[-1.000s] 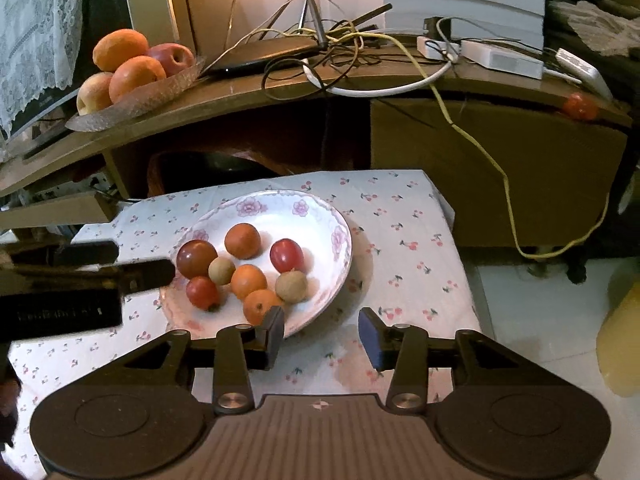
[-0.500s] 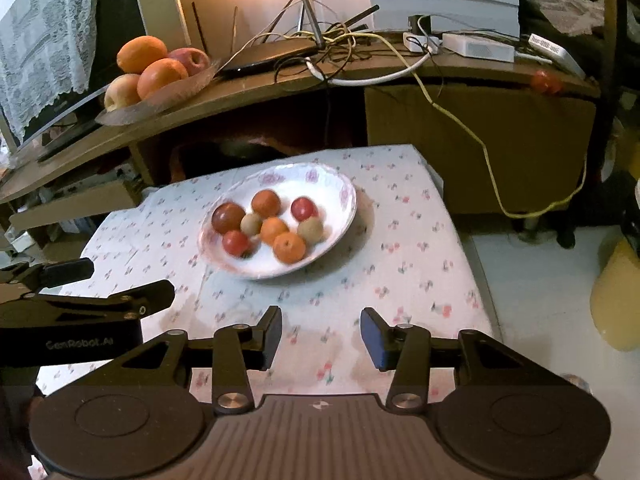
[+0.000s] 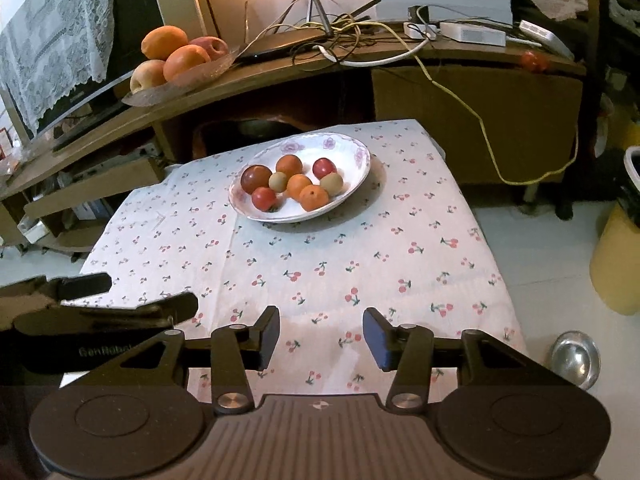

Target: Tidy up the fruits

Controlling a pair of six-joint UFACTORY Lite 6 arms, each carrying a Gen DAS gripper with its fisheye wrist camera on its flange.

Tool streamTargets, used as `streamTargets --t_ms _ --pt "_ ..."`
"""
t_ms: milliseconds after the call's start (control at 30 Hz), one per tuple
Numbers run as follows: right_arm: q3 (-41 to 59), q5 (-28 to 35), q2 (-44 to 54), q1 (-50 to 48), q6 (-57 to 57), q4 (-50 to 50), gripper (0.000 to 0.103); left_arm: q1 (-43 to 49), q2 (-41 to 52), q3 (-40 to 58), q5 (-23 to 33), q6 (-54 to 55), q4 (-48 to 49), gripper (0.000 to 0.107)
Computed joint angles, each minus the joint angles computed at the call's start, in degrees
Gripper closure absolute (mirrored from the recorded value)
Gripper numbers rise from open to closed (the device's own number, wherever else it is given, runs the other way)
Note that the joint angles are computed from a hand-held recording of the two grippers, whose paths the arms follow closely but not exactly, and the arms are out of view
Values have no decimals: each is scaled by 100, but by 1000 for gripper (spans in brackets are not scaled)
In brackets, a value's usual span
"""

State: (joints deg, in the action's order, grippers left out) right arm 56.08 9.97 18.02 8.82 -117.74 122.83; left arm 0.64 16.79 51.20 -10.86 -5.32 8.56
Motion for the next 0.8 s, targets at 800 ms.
streamTargets --t_ms 800 --pt "-1018 -84 -764 471 -2011 2245 54 -140 -1262 -1335 -371 1476 -1401 4"
